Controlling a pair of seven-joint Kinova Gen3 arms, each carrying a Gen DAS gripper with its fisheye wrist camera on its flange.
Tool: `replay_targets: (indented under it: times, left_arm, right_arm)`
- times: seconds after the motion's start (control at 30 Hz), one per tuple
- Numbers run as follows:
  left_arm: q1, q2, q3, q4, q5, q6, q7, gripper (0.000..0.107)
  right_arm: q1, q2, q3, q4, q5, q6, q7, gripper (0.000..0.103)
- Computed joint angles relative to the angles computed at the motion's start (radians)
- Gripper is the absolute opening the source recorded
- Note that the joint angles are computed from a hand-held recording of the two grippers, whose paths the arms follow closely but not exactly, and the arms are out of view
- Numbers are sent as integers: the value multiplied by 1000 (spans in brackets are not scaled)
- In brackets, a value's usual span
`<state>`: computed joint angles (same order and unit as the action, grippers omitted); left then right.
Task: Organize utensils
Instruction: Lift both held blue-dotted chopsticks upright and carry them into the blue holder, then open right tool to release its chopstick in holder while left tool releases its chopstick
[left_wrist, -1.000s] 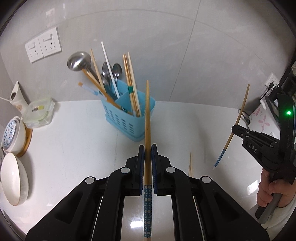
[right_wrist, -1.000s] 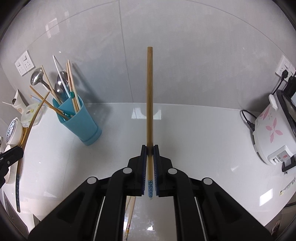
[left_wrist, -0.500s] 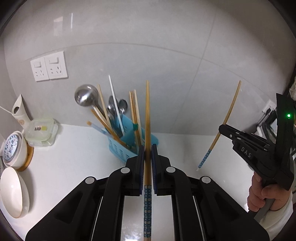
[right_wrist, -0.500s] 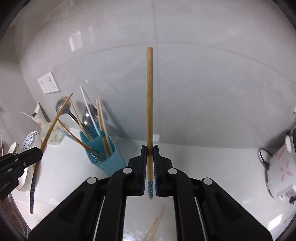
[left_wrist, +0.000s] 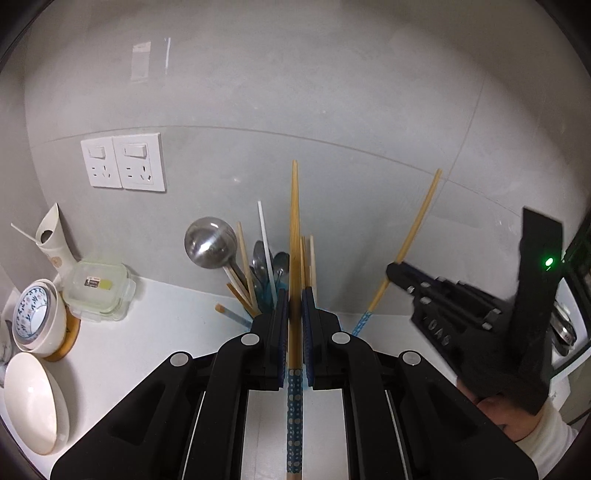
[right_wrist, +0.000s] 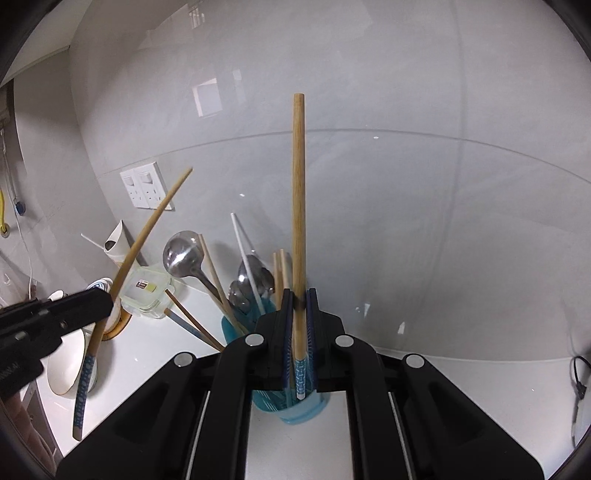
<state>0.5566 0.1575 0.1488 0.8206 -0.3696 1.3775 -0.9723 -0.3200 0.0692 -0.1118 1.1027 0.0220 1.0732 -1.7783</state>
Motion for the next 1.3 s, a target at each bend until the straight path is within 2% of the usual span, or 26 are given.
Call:
replay_targets:
  times: [0.23,0.6,0.67,0.73,0.8,0.97,1.13,1.23,1.3]
  left_arm:
    - [-59,-32,-4,90,42,-139,-11,7]
    - [-100,-41,7,149,88,-244,-44,7]
    - [-102,-44,10,168,90,-279,-49,7]
    - [-99,-46,12,191,78,-318,-46,7]
    - [-98,-48,14,220,73,-365,-43,7]
    - [-85,-57,18,313,30,-497,-13,7]
    - [-58,-57,20,406,-60,-615,44,7]
    - [-44,-45,24,432,-97,-648,51,7]
    - [-41,-23,24,420,-88,-639,36,7]
  right_arm:
    - [-26,37,-4,14,30,-16,-15,6]
    - [-40,41,1,7,46,19,-6,8]
    - [-35,27,3,17,49,21,-12,15]
    - [-29,6,6,39,59,14,-26,28]
    - [-17,-13,8,58,63,11,-29,31]
    - [32,-67,20,103,57,18,-17,32]
    - [80,-109,32,147,41,27,-6,32]
    - [103,-133,34,179,44,29,-8,32]
    - [120,-146,40,197,38,34,-8,32]
